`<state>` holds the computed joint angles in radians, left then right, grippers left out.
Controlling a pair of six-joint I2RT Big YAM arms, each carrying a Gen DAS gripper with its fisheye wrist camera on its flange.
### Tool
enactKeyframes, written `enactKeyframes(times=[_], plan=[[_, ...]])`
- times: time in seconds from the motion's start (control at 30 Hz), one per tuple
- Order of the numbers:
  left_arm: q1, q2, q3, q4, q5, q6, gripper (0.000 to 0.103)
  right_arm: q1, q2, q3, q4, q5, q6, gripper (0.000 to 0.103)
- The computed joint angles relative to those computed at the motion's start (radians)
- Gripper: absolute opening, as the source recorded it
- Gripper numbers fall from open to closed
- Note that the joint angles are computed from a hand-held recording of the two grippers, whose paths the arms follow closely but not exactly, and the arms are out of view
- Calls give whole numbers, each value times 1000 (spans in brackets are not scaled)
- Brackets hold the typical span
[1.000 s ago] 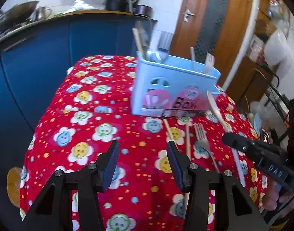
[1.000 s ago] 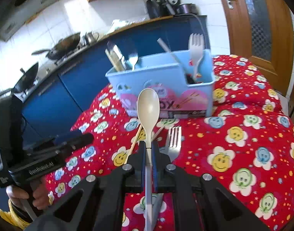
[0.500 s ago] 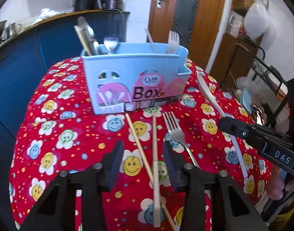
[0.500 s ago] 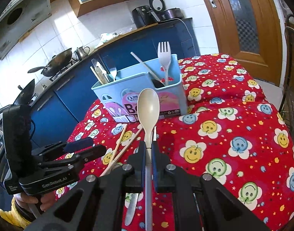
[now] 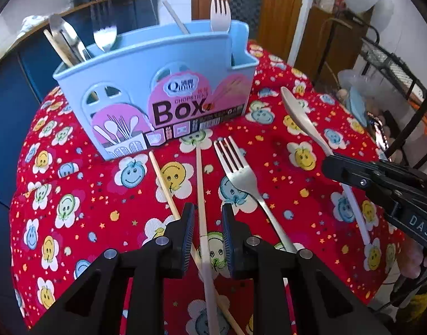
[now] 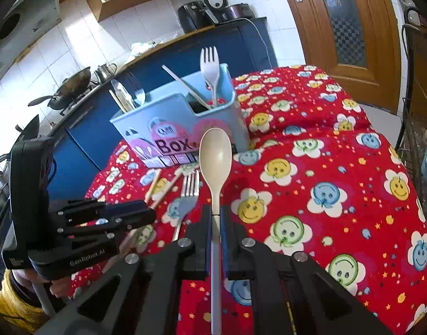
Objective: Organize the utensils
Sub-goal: 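Grasp the white plastic spoon with the right tool while the left tool grasps a wooden chopstick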
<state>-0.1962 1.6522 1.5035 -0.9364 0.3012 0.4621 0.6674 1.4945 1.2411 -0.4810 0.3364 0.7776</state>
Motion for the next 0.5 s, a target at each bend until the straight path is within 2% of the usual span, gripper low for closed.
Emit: enactKeyframes(times=[0.33, 0.43, 0.5], plan=[[-19, 72, 99, -125, -30, 4, 20, -4, -8, -22, 24, -23, 12, 8], [-23, 102, 147, -169, -34, 5, 17, -6, -11, -27, 37, -31, 13, 8], [-23, 124, 178, -191, -30, -7, 7, -7, -15, -34, 51, -40, 17, 8]])
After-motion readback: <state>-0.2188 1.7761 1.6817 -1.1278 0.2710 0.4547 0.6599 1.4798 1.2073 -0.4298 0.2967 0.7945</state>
